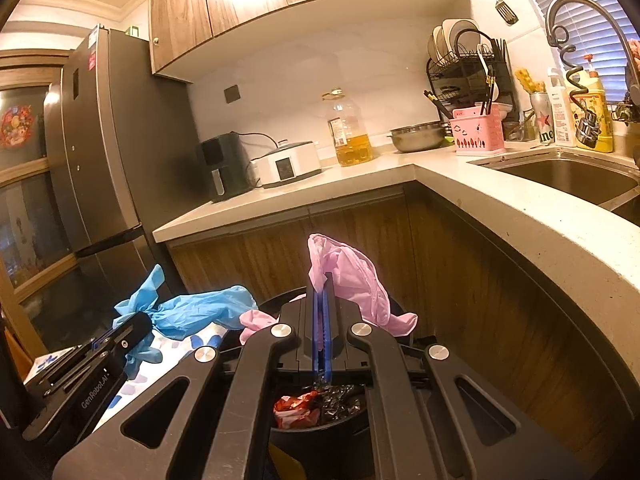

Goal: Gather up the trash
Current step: 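Carry the blue glove and pink glove over the black bin with both tools, then open both tools to drop the gloves into the bin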

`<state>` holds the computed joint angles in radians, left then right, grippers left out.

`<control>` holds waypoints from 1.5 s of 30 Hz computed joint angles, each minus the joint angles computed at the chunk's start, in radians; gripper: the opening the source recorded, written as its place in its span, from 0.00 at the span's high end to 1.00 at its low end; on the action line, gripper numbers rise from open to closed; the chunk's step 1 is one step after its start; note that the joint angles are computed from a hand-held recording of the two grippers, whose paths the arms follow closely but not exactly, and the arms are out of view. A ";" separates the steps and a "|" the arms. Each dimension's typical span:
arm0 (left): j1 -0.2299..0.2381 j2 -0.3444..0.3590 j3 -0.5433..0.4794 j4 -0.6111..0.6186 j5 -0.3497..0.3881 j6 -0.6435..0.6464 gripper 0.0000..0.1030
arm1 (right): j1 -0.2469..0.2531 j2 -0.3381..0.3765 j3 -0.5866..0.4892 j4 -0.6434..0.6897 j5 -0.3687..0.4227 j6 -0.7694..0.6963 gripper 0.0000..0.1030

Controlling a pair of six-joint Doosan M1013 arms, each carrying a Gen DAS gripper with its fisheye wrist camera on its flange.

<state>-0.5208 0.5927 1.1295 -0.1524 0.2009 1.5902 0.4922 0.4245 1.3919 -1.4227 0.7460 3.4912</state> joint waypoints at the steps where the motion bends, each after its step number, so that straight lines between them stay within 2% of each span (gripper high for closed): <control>1: 0.000 0.001 -0.001 -0.007 0.001 0.007 0.92 | -0.002 0.001 -0.001 0.002 -0.002 -0.001 0.97; 11: -0.002 0.029 -0.040 -0.085 0.030 0.096 0.92 | -0.012 0.007 -0.008 0.015 -0.005 -0.016 0.97; 20: -0.006 0.053 -0.073 -0.077 0.062 0.099 0.92 | -0.030 0.013 -0.015 0.046 -0.024 -0.046 0.97; 27: -0.006 0.069 -0.095 -0.145 0.093 0.181 0.91 | -0.043 0.026 -0.031 0.093 -0.058 -0.097 0.97; 28: -0.007 0.070 -0.096 -0.148 0.095 0.186 0.91 | -0.045 0.027 -0.031 0.095 -0.062 -0.100 0.97; 30: -0.007 0.074 -0.100 -0.149 0.100 0.194 0.90 | -0.048 0.029 -0.034 0.105 -0.069 -0.114 0.87; 31: -0.006 0.075 -0.101 -0.157 0.100 0.202 0.87 | -0.051 0.029 -0.034 0.109 -0.073 -0.118 0.82; 32: -0.005 0.076 -0.100 -0.168 0.101 0.212 0.81 | -0.052 0.029 -0.032 0.105 -0.075 -0.113 0.72; 33: -0.004 0.076 -0.101 -0.190 0.103 0.232 0.77 | -0.053 0.029 -0.029 0.097 -0.076 -0.102 0.69; 35: -0.001 0.075 -0.096 -0.226 0.094 0.262 0.58 | -0.056 0.028 -0.027 0.102 -0.074 -0.096 0.69; 37: 0.001 0.074 -0.092 -0.228 0.085 0.257 0.53 | -0.058 0.025 -0.022 0.105 -0.075 -0.088 0.65; 40: 0.004 0.069 -0.082 -0.155 0.075 0.172 0.39 | -0.055 0.022 -0.018 0.112 -0.062 -0.085 0.56; 42: 0.006 0.060 -0.066 -0.087 0.061 0.102 0.32 | -0.049 0.021 -0.017 0.120 -0.048 -0.090 0.45; 44: 0.006 0.045 -0.040 0.068 0.040 -0.047 0.22 | -0.043 0.020 -0.018 0.130 -0.036 -0.100 0.35; 45: 0.006 0.039 -0.031 0.124 0.038 -0.102 0.20 | -0.038 0.020 -0.019 0.138 -0.028 -0.108 0.31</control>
<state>-0.5149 0.6316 1.0986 -0.0285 0.2387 1.4887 0.4543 0.4443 1.3732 -1.2850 0.7179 3.3832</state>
